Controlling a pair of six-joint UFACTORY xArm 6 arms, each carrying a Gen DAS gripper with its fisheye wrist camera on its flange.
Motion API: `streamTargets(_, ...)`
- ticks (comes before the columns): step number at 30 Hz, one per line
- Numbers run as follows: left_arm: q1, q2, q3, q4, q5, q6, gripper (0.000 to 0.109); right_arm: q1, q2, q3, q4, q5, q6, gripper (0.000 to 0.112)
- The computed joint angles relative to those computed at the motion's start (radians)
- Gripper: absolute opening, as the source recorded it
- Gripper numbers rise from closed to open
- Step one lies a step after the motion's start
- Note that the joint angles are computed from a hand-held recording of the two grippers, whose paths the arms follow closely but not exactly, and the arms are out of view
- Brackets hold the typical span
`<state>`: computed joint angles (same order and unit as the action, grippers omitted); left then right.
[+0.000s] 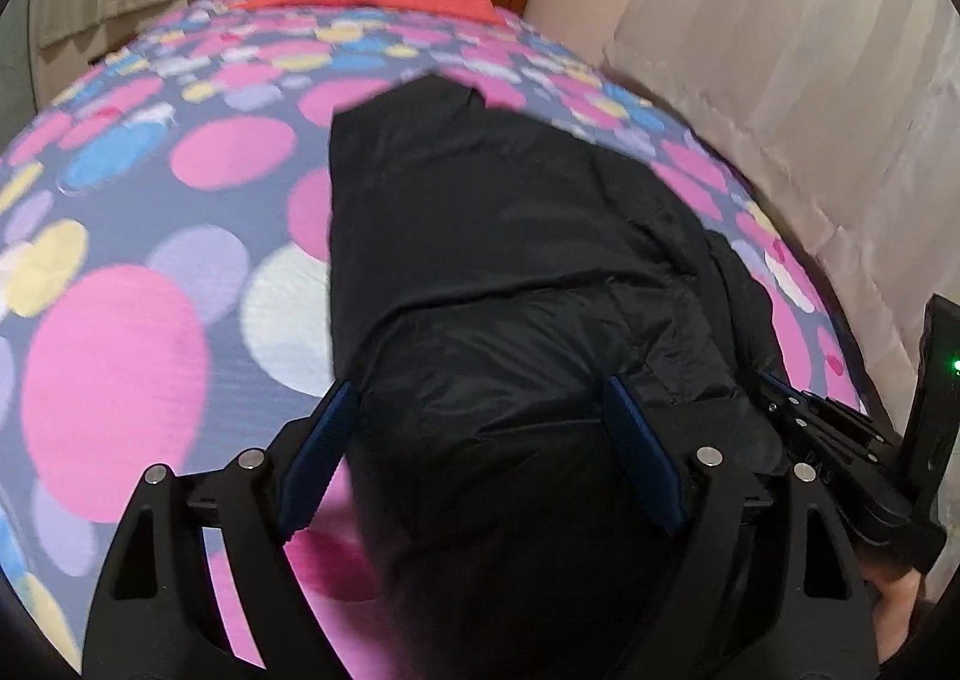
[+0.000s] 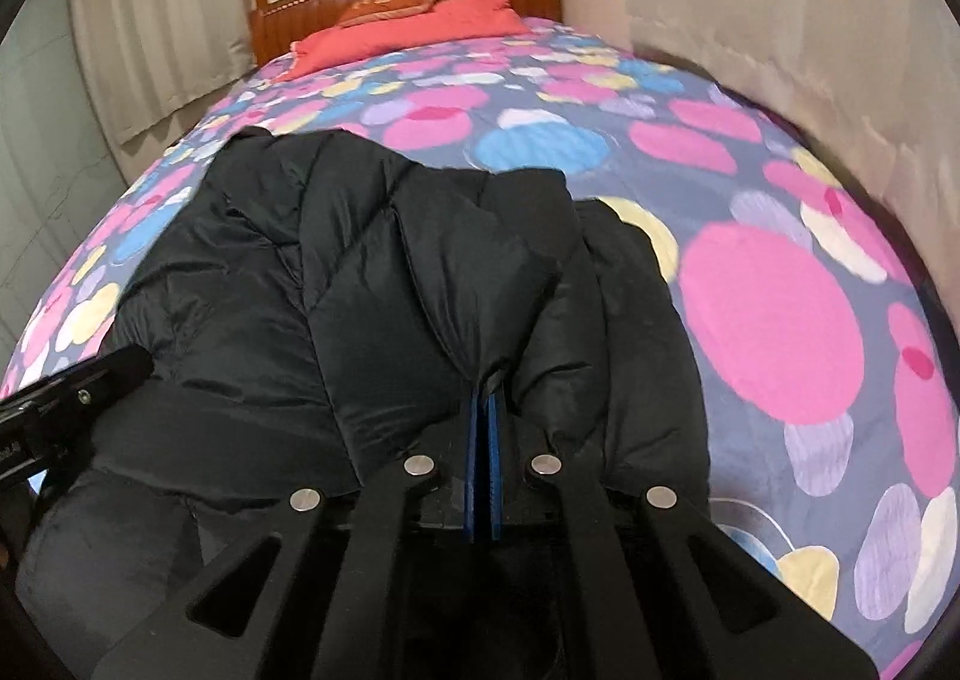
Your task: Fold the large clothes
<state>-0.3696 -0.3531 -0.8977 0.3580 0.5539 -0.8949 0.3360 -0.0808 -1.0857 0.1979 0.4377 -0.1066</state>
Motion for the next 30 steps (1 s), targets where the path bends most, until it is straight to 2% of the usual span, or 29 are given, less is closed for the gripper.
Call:
streamTargets(3,-0.031,0.04,-0.043,0.109,0.06,-0.075,0.086,-0.012,0.018,-0.019,0.085,0.027,-0.053,0.002)
streamTargets(8,-0.026,0.036,-0.033,0.106,0.055,-0.066,0.086,-0.047,0.0,-0.024,0.297,0.07,-0.172,0.005)
streamTargets(13,-0.03,0.035,-0.031,0.122,0.063,-0.078,0.086,-0.048,-0.023,-0.01,0.251,0.053,-0.127,0.005)
streamTargets(21,-0.019,0.025,-0.014,0.091,0.038,-0.062,0.086,-0.07,-0.023,-0.036,0.297,0.094,-0.127,0.006)
streamTargets(22,-0.015,0.022,-0.011,0.08,0.032,-0.054,0.086,-0.071,-0.029,-0.033,0.296,0.087,-0.125,0.018)
streamTargets(23,-0.013,0.024,-0.011,0.073,0.029,-0.049,0.086,-0.071,-0.036,-0.029,0.298,0.075,-0.123,0.046)
streamTargets(25,-0.011,0.026,-0.013,0.066,0.025,-0.046,0.086,-0.07,-0.042,-0.014,0.275,0.015,-0.104,0.071)
streamTargets(27,-0.009,0.024,-0.009,0.064,0.019,-0.046,0.086,-0.072,-0.024,-0.028,0.224,0.015,-0.072,0.071)
streamTargets(30,-0.008,0.023,-0.003,0.074,0.012,-0.055,0.087,-0.083,0.036,-0.093,0.314,0.109,-0.124,0.071)
